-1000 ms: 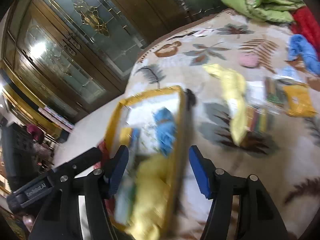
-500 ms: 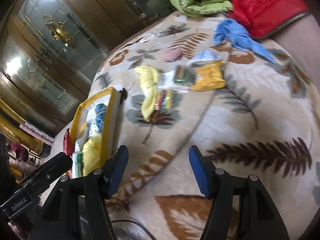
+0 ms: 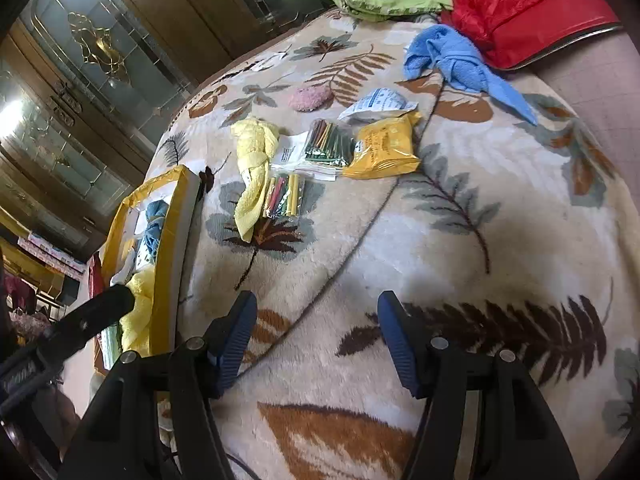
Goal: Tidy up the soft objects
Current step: 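Move left tool to yellow towel while right tool reaches yellow cracker packet, then close left tool on yellow towel while right tool grasps yellow cracker packet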
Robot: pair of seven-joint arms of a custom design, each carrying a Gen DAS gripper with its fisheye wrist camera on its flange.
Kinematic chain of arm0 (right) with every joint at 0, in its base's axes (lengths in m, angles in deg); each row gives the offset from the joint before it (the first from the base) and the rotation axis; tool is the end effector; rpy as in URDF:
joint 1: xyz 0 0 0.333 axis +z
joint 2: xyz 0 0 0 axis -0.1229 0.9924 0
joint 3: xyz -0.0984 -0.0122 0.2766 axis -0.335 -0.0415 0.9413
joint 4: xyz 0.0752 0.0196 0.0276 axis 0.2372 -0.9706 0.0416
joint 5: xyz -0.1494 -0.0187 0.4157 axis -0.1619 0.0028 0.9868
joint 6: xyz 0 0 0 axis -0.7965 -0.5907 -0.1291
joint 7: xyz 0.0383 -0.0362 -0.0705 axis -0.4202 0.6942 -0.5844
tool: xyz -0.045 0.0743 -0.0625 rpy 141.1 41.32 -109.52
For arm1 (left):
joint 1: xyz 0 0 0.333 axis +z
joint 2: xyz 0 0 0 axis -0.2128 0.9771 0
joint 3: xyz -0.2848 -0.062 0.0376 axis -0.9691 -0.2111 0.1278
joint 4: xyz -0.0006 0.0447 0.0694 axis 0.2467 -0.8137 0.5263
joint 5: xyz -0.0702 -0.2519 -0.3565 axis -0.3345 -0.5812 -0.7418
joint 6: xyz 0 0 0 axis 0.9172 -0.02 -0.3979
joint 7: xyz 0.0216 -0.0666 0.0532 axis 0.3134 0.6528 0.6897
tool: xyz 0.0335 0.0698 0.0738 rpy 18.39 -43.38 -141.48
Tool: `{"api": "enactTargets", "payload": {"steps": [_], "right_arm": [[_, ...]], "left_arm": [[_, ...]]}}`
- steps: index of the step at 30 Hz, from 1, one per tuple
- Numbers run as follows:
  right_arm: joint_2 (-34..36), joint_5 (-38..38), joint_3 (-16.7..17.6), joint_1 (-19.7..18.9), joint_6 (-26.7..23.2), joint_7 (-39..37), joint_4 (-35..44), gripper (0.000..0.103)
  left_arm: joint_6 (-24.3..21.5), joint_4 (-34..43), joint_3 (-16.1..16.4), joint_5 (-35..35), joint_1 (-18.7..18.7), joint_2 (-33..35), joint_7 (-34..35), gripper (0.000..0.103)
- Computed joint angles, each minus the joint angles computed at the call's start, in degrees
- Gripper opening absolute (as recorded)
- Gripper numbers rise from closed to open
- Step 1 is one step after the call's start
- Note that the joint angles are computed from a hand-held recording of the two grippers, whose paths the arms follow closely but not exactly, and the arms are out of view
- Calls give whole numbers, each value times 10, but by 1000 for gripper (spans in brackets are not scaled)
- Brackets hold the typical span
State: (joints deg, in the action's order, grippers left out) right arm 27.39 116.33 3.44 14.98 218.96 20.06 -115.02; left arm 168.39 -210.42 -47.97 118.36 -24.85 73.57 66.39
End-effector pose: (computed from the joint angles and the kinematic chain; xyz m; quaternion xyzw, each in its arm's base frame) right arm 0.5320 0.2995 0.3079 -0.7540 0.5771 0.0453 0.3104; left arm 0.4618 -0.2800 0.3517 -0.7804 0.5495 -0.2694 0.1283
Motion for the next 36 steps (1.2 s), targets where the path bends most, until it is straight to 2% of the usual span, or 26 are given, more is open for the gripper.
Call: {"api": "enactTargets", "payload": {"steps": [2,9,15,18,22,23,25,28,29,30,31,33,35,36], "right_arm": [[7,-7,-1,1,3,0,7,63],[48,-34,-3,-7,12,26,46,63],[86,-50,1,-25,0,44,93,63],[104,-64,1,-28,-2,57,116,63],[127,-86,1,-29,3,76,146,62],[132,-101,-4,-24,7,89,152,62],[146,-132,-13,-16,15,121,170,62],[166,-202,-45,11,34,196,192,62],[172,-225,-55,18,38,222,198,62],[183,-250,-68,27,35,252,212,62],[189,-266,-71,29,34,270,218,60],[193,-290,-75,29,44,298,221,60],[198,-328,-86,40,43,320,225,60],[204,-333,-80,34,36,321,230,60]], "left_arm": [[12,8,9,-13,1,16,12,68],[30,75,39,-122,4,93,133,68],[19,153,47,-176,23,168,207,67],[-4,203,57,-172,26,213,203,67],[32,233,56,-189,37,255,206,67],[39,241,59,-188,37,264,203,67],[23,264,87,-154,12,278,166,67],[10,300,72,-163,25,307,183,65],[0,312,74,-158,22,316,186,61],[-14,326,72,-158,23,327,193,48],[-20,332,65,-167,30,334,206,44],[12,321,49,-191,45,337,225,34],[20,310,63,-178,30,328,214,32],[27,298,61,-180,30,320,213,31]]}}
